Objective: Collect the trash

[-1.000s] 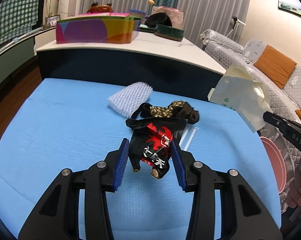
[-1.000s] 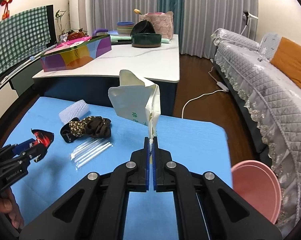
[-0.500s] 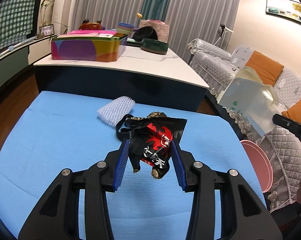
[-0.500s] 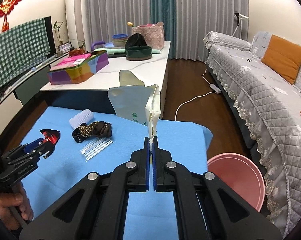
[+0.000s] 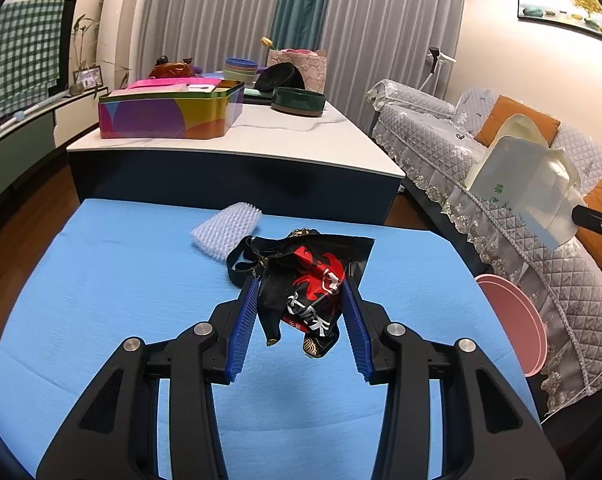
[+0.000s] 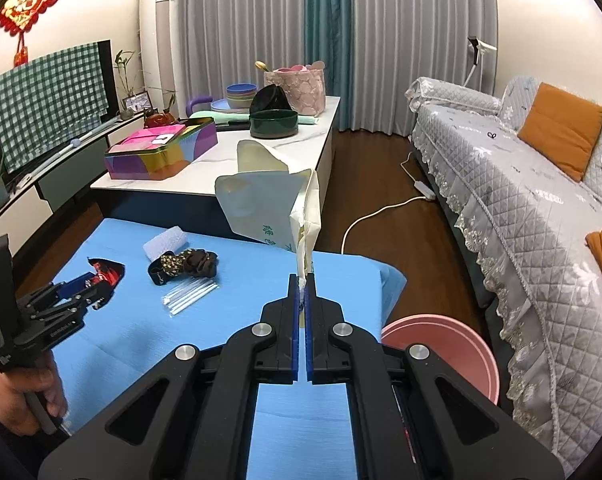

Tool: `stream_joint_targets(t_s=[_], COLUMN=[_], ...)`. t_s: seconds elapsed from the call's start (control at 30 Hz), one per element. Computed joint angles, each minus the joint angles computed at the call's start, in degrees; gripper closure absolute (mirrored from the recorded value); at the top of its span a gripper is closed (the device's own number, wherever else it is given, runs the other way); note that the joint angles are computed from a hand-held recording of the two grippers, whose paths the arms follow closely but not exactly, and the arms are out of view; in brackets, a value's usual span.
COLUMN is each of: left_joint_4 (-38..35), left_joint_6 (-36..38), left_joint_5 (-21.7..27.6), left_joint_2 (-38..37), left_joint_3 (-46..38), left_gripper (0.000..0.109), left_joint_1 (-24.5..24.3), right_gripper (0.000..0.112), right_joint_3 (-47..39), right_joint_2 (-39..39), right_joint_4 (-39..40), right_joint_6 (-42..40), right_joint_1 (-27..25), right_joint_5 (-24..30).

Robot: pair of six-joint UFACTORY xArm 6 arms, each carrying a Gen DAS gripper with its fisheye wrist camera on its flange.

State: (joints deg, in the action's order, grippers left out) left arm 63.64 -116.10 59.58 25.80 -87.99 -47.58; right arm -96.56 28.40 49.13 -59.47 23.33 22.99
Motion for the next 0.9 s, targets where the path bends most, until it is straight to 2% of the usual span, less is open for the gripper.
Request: stream_joint_targets(t_s=[0.07, 0.2, 0.4, 0.9], left_joint_4=[-0.32, -1.15, -1.64, -2.06], left_joint_6=[0.74, 2.97, 5.98, 11.32], left_joint_5=[0.51, 1.22, 1.52, 0.43], left_joint_2=[0.27, 1.74, 4.34, 11.81], left_joint_3=[-0.34, -2.47, -5.99, -16.14], left_gripper=[0.067, 0.067, 0.067, 0.067], left_joint_1=[-0.26, -0.52, -0.47, 0.21], right_gripper=[0.110, 0.110, 0.110, 0.110], right_joint_3=[0.11, -0.79, 0.04, -1.33], right_joint_2=[0.65, 2.17, 2.22, 4.18], right_joint_4=[2.07, 4.23, 7.87, 8.33], right_joint_6=[-1.81, -0.15, -5.47, -5.53], right_joint_1=[-0.43, -1.72, -2.19, -4.63], right_joint_5=[-1.01, 0.09, -1.33, -2.40])
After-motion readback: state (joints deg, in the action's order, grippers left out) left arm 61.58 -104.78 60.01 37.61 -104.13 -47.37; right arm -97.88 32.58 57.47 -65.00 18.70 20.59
